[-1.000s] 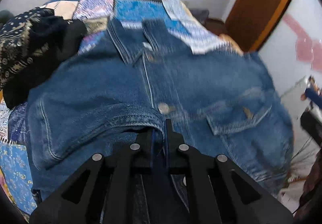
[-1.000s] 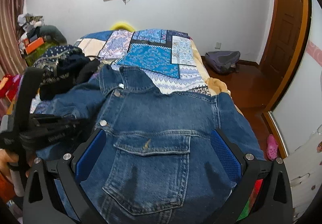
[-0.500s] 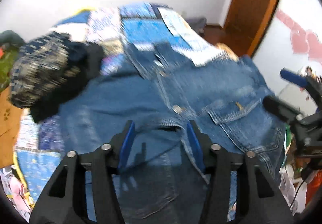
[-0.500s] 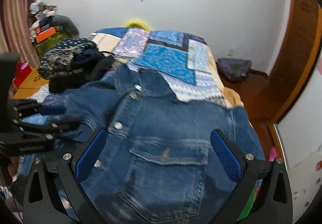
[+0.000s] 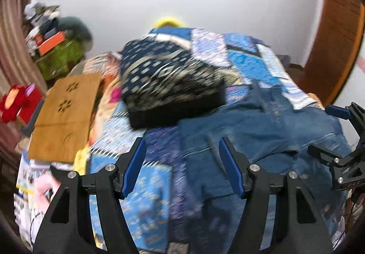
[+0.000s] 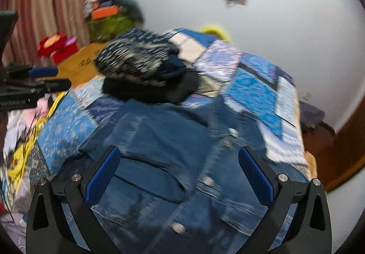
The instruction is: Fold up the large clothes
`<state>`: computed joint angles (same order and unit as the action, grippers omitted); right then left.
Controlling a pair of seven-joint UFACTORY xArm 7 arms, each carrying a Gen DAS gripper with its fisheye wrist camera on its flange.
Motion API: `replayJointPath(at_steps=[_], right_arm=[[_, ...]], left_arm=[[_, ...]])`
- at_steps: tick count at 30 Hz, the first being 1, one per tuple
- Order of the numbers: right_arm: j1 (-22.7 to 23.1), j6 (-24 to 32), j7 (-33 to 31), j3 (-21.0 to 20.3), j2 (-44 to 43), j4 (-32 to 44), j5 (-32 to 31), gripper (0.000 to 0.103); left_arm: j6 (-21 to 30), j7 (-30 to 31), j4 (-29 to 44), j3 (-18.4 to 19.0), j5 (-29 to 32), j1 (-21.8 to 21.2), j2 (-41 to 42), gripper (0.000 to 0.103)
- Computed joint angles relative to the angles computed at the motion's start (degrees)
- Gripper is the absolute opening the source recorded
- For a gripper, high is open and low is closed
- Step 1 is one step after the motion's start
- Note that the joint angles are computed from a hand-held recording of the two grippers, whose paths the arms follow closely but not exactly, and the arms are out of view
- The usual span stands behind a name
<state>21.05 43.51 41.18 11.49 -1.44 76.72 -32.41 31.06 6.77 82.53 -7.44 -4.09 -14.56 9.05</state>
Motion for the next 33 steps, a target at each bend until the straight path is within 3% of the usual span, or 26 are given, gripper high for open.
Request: replayJointPath(at_steps=[5,12,17,19,21,24,33], right_arm=[[2.1,3.3,-10.8,-0.4,10.1,9.0,7.9,0.101],[5.7,8.6,-17.4,-2.7,18.6,17.0,13.0,0.099],[6.9,12.1,-20.5,-3.9,23.0,21.0,15.7,0.079],[7.3,12.4,-20.3,-4.6,23.2,20.7,15.8,0.061],[6.9,10.5,-19.9,-4.8,22.3,19.0,16.6,0.05],[5.9,6.2,-18.8,-4.8,19.2,15.1,18.0,0.017],[4.1,-2.2,-7.6,-5.6,9.3,6.2,11.9,0.013]], left_arm=[[-0.2,-0.5,-4.0,1.2,0.8,1.4,-1.5,0.065],[-0.7,0.3,-7.2,1.3,-0.2,2.6,-1.8,0.065],[-0.8,0.6,-7.5,1.2,-1.0,2.9,-1.3,0.065],[-1.1,0.5,-7.5,1.1,-0.8,2.8,-1.2,0.065],[-1.5,0.1,-7.6,1.2,-0.2,2.6,-1.3,0.065],[-2.0,-0.4,-7.8,1.2,1.0,2.2,-1.5,0.065],[-2.7,-1.2,-7.2,0.5,2.6,0.9,-2.0,0.065]])
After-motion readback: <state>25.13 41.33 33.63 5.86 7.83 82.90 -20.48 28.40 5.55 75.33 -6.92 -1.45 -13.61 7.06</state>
